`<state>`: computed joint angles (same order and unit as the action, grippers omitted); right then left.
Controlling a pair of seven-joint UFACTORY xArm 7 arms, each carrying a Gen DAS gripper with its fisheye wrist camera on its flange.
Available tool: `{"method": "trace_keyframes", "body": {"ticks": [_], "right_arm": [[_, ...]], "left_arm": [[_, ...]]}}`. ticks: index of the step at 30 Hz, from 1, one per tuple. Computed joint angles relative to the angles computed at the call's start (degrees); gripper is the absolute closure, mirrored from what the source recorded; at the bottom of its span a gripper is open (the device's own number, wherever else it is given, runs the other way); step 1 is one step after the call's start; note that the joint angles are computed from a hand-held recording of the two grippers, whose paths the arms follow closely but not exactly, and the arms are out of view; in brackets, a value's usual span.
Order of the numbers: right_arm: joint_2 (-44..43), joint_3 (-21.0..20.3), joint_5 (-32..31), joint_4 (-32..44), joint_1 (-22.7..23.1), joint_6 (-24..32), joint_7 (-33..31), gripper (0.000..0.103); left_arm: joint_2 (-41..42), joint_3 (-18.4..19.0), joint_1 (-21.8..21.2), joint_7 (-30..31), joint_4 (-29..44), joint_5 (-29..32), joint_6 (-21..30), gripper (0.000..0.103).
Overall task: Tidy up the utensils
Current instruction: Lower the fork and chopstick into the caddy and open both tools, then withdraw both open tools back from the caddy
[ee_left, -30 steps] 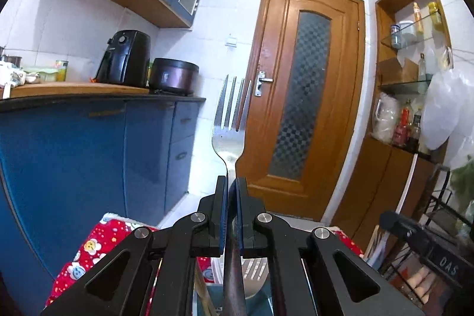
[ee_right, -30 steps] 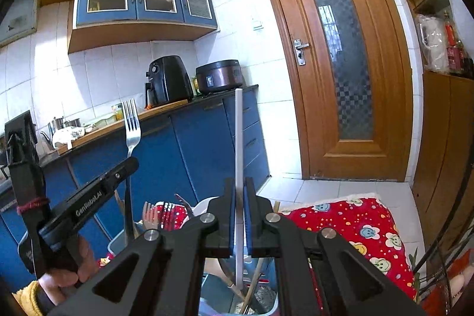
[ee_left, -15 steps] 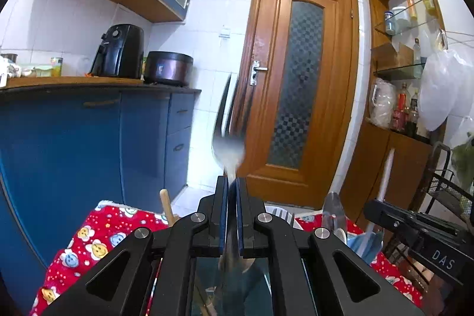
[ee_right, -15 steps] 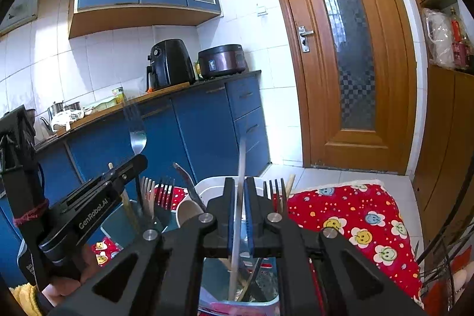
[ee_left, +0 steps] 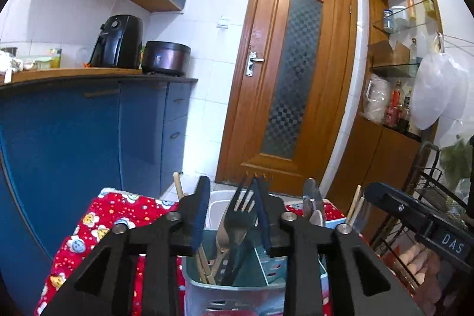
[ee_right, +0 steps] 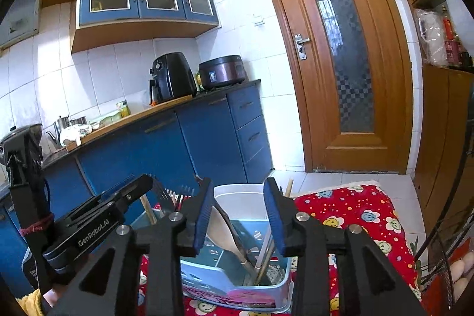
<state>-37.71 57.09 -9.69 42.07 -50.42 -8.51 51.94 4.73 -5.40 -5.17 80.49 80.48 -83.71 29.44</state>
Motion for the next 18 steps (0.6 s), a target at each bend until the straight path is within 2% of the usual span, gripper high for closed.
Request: {"method": "trace_keyframes", "body": {"ticks": [4,7,14,18], "right_arm": [[-1.81,-2.13,0.51,-1.18,3.35,1.24,0.62,0.062],[-3.43,-3.59,0.46,-2.11,5.93,2.46,1.38,0.059],[-8.06,-6.35,-0.56,-4.54,11.97,6.92,4.71,0.055],[-9.94,-7.58,-2.10,-5.85,15.52,9.68,7.00,0.050]], "left_arm": [[-3.01,0.65,0.11,1.67,-2.47,-0.66,0.30,0.070],[-4.83,1.67,0.01,0.63,-3.86,0.42,1.52,0.069],[-9.77,4.27,-0.17,-3.71,-8.19,5.34,4.31,0.061],[-12.74,6.02,-0.46,-3.98,-10.96,6.74,6.10,0.055]]}}
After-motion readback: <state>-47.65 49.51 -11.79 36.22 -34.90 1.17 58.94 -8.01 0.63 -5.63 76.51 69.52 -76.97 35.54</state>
